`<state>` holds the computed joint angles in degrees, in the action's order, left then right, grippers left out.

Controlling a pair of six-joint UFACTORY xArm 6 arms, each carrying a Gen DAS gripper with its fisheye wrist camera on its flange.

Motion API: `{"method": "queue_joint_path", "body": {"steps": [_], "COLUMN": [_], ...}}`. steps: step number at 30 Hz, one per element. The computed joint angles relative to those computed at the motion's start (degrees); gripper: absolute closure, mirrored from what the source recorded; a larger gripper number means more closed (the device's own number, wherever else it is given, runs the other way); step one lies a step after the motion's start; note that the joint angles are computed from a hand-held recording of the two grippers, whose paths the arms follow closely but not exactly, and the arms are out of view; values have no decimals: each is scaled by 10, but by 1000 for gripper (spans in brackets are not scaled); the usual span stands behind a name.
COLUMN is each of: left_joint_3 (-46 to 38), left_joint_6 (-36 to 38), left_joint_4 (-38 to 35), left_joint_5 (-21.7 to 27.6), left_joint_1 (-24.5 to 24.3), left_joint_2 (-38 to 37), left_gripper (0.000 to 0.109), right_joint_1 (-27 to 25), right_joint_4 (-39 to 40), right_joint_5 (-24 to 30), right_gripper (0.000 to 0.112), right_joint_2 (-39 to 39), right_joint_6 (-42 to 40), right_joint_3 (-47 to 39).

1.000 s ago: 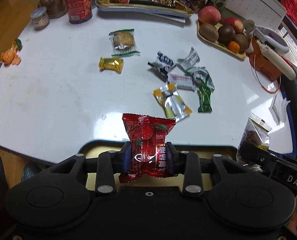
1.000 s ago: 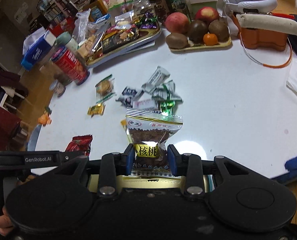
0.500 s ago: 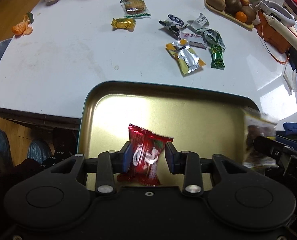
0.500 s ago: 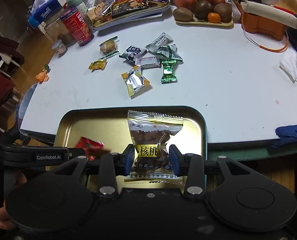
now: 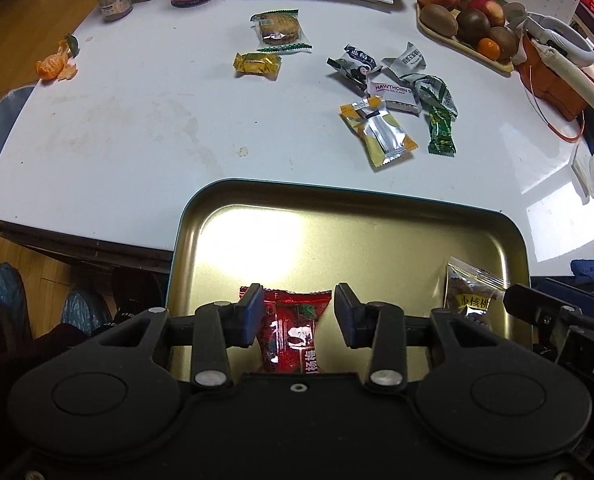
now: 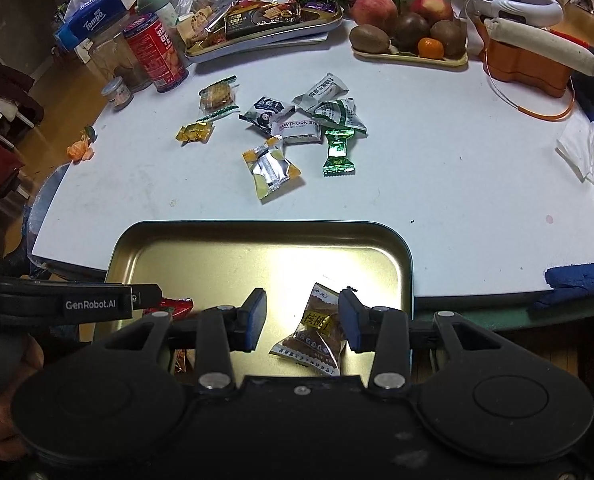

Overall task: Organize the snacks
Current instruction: 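Carry both packets to the gold tray and open both tools to release, then move both tools back toward the scattered snacks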

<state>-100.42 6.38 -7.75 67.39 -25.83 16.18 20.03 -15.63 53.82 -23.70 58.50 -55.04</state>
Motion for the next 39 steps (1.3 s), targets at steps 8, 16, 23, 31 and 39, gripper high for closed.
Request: {"method": "queue_joint_path", "body": {"steps": [8, 16, 23, 31, 39], "left_joint_3": [11, 31, 48, 41, 35], "left_joint_6": [-5, 0, 7, -19, -24], "left_joint_4": [19, 15, 12, -1, 21], "left_joint_5": [-33, -63, -99, -105, -116], "left_joint_1": [-6, -8, -4, 6, 8], "left_joint_2": [-6, -20, -29, -20, -13], "left_gripper": [60, 60, 60, 59, 59], "right_joint_1": [-7, -9, -1, 17, 5], "right_joint_4": [3, -13, -34, -114, -101], "right_joint_5": [2, 5, 17, 36, 17], "right_gripper": [70, 70, 69, 69, 68], "right_joint_2": [12, 24, 41, 66, 87], "right_joint_6": [14, 30, 44, 95, 72], "right_joint_3": [-5, -9, -21, -45, -59]}}
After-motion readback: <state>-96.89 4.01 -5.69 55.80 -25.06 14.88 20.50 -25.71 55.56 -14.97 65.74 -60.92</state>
